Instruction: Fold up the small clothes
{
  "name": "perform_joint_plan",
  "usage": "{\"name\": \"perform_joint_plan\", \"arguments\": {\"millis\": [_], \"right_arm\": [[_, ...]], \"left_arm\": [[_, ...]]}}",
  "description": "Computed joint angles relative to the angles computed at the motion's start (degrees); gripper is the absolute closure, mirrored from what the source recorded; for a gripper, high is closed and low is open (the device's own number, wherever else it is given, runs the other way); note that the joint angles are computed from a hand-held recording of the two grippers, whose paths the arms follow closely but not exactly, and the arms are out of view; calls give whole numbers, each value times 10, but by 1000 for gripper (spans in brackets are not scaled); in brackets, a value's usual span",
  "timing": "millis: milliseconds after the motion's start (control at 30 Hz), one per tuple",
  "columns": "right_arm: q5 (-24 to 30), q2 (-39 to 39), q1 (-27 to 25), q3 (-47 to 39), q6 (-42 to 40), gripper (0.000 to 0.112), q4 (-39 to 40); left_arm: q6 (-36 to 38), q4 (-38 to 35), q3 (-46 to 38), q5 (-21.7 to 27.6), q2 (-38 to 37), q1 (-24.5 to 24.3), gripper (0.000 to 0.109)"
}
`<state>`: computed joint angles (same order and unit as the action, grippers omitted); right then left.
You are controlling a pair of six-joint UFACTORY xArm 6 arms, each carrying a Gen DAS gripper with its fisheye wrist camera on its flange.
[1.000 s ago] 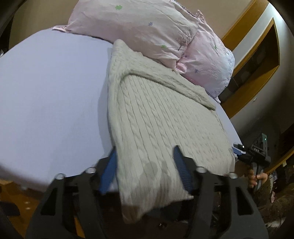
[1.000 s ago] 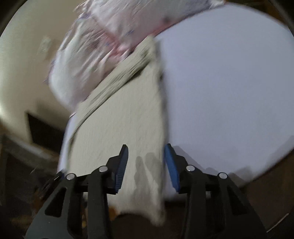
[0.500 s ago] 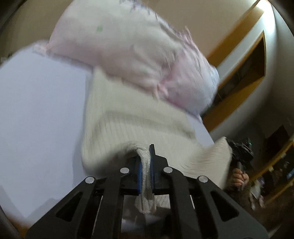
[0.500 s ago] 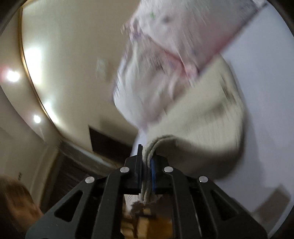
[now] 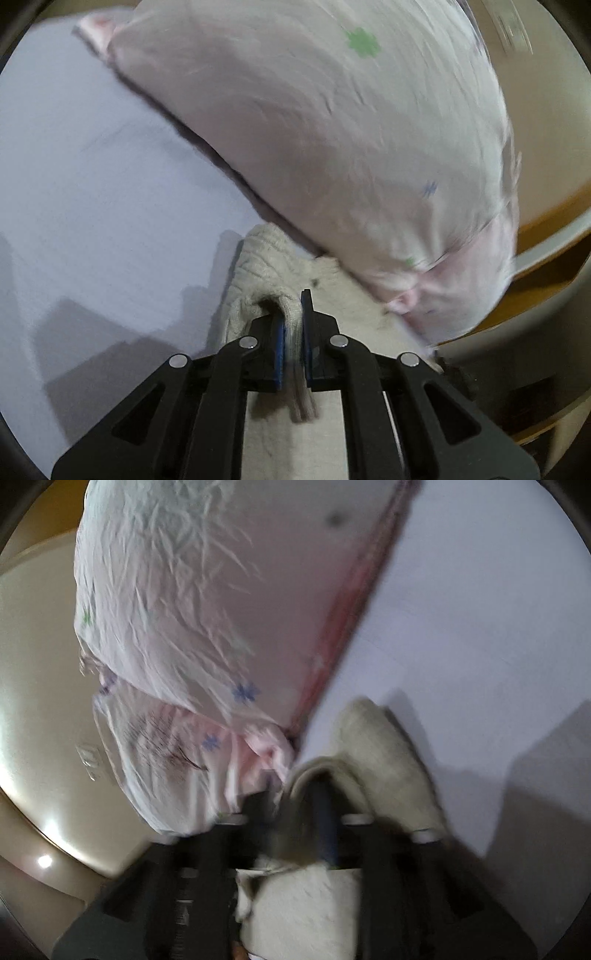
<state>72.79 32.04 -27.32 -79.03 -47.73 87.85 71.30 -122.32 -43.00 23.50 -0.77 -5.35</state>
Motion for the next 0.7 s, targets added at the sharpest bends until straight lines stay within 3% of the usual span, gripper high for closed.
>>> {"name": "perform_joint_plan", "arguments": {"millis": [33, 67, 100, 167, 267, 367, 467, 500, 633, 700], "right_arm": [[6, 2, 2, -7, -8, 43, 16], [2, -8, 4, 1, -36, 31, 43], [0, -13, 5, 4, -49, 26, 56], [23, -26, -4, 17, -81, 22, 67], [28, -44, -14, 36, -134, 16, 59], [29, -43, -18, 43, -141, 16, 38], [41, -38, -14, 37, -134, 16, 35], [44, -38, -16, 38, -140, 16, 32], [63, -34, -20, 38, -147, 16, 24], [77, -28, -24, 29, -136, 16, 14]], "left_arm": [[-6, -5, 7, 20, -8, 8, 99], [-5, -13, 16, 24, -20, 12, 88], [8, -25, 18, 4, -29, 5, 59], [88, -86, 27, -82, -66, -21, 24], [99, -56, 46, -119, -95, -45, 24], [4, 60, 55, -133, -83, -68, 25], [-92, 154, 61, -116, -60, -79, 39], [-105, 165, 62, -97, -52, -77, 49], [-62, 100, 64, -99, -54, -85, 54], [-96, 96, 72, -33, -42, -55, 90]]}}
